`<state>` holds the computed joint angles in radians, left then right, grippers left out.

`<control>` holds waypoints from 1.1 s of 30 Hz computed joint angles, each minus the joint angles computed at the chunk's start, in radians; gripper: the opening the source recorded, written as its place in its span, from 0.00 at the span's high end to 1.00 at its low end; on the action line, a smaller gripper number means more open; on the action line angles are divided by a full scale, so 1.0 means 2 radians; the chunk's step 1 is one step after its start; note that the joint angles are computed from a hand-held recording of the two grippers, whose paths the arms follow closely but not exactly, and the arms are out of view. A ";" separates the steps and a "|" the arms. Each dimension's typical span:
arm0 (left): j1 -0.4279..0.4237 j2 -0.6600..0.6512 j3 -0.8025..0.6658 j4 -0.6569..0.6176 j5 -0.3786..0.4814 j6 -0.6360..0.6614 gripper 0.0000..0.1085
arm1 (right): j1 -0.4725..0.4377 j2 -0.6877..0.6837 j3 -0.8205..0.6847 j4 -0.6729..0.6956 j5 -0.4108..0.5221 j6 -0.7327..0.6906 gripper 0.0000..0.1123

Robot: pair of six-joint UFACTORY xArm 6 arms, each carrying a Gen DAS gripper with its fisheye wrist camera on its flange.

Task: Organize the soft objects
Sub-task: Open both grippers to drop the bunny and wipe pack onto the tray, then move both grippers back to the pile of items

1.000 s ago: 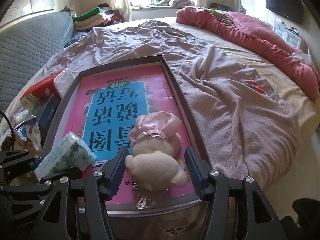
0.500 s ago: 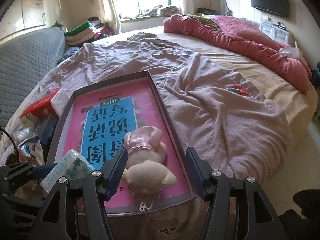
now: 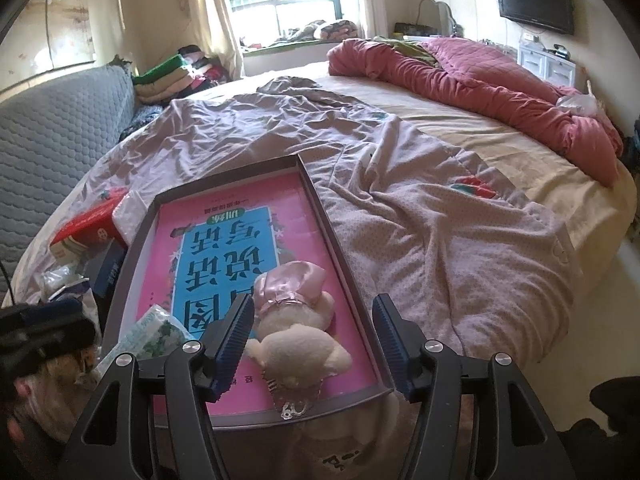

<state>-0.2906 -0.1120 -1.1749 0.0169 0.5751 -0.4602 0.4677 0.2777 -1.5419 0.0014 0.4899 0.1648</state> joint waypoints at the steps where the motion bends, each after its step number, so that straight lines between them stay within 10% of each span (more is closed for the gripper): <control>1: 0.003 -0.008 0.002 0.021 0.003 -0.016 0.37 | 0.000 -0.002 0.001 0.002 -0.001 -0.001 0.43; 33: 0.177 -0.207 0.129 0.109 0.055 -0.097 0.36 | 0.086 -0.004 -0.081 0.028 0.027 -0.055 0.34</control>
